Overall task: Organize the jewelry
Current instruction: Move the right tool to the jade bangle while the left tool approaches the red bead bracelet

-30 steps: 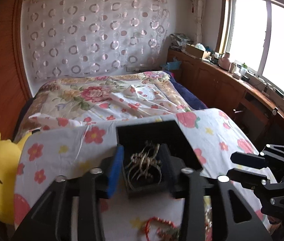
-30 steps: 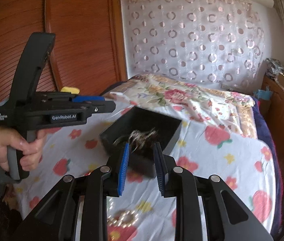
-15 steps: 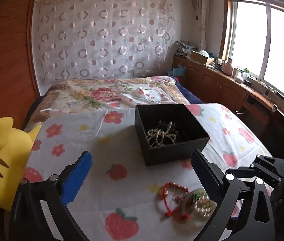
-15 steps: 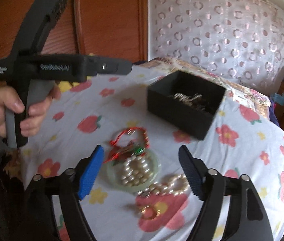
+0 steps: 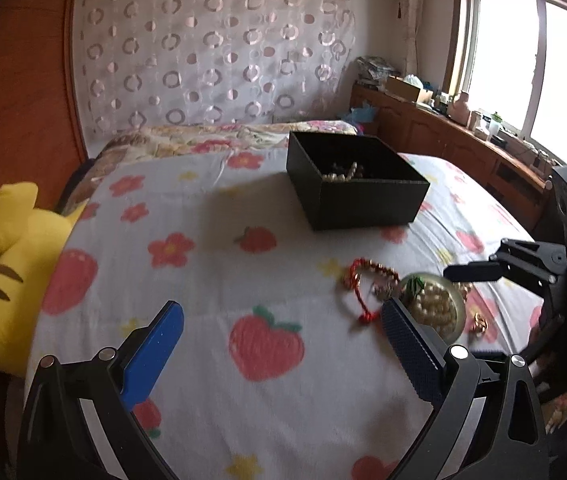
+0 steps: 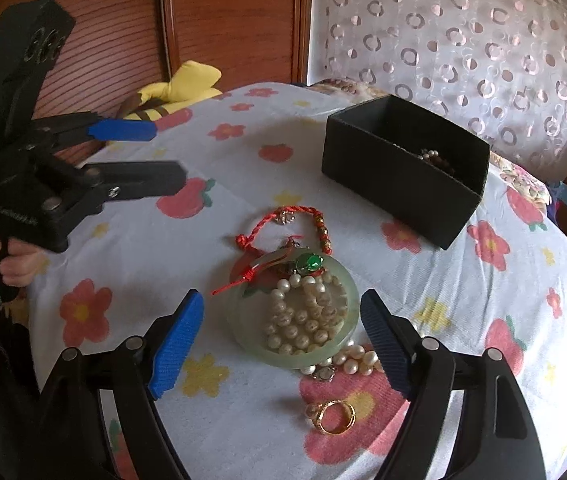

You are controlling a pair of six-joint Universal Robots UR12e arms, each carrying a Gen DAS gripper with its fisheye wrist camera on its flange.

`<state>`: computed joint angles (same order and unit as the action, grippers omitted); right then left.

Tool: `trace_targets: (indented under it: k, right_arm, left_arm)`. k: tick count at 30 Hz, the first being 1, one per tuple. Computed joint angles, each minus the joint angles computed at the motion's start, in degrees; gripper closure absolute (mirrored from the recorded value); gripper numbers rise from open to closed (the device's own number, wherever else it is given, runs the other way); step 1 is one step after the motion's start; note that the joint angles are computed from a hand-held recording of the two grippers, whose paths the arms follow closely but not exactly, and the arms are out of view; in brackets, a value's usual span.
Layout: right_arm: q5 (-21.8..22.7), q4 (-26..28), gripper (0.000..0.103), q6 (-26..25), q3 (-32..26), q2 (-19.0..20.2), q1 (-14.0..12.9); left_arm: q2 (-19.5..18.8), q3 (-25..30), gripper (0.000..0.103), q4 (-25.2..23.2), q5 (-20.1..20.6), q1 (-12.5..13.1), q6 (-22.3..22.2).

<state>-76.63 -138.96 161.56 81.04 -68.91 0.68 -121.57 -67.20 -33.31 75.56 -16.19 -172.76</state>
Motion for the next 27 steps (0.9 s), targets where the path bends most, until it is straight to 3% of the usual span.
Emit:
trace_targets:
  k: [9, 11, 18, 27]
  right_arm:
    - [-2.4, 1.4, 0.021, -0.2, -1.4, 1.2, 0.5]
    - [-1.8, 1.2, 0.029, -0.5, -1.3, 1.2, 0.4]
    - [-1.4, -5.8, 0.029, -0.5, 1.6, -0.6, 0.0]
    - [0.6, -11.8, 0.029, 3.8, 5.3, -3.8, -2.0]
  left_arm:
    - [0.4, -1.1, 0.008, -0.4, -0.2, 0.2, -0.2]
    - [0.3, -1.0, 0.008, -0.7, -0.1, 0.2, 0.0]
    - [0.0, -0.4, 0.008, -1.5, 0.0, 0.0, 0.2]
    - [-1.1, 1.9, 0.008, -3.2, -1.2, -0.6, 2.1]
